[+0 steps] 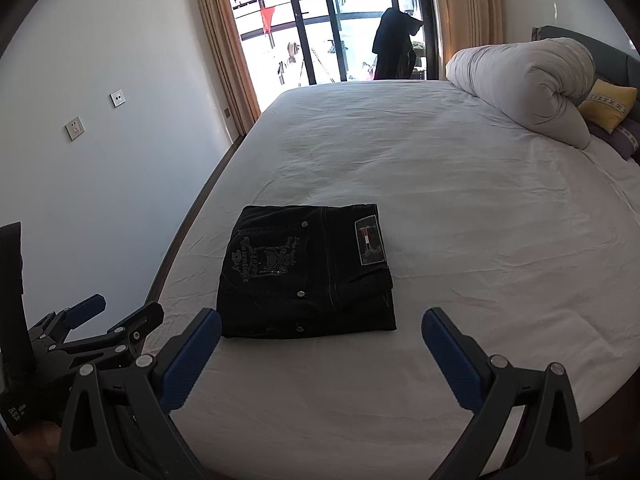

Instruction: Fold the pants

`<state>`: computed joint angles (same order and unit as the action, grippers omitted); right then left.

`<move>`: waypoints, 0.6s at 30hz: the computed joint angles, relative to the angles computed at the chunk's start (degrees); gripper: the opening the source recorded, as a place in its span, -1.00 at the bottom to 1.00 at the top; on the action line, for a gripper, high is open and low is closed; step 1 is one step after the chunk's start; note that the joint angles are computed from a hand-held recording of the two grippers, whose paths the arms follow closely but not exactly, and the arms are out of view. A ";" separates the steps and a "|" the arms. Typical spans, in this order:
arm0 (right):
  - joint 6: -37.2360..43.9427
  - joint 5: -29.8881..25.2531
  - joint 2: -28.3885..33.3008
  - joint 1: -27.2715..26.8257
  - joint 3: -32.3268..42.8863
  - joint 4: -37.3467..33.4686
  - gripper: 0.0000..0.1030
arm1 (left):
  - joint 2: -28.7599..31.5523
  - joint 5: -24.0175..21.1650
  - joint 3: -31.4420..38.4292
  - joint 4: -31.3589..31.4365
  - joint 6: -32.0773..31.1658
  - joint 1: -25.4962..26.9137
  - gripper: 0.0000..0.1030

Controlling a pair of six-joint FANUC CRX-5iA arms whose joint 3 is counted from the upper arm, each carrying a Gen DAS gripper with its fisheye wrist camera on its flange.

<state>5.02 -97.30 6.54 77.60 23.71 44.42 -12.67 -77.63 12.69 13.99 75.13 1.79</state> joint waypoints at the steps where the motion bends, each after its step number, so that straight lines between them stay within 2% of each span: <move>1: -0.02 0.02 -0.04 -0.11 -0.01 -0.24 1.00 | 0.10 -0.02 -0.02 0.03 0.03 -0.03 1.00; 18: 0.44 0.39 -0.18 -0.97 -0.29 -2.32 1.00 | 0.81 -0.51 -0.06 -0.38 0.42 -0.75 1.00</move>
<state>5.46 -96.92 6.36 76.63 23.42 42.10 -11.86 -78.14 12.63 13.60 75.55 1.04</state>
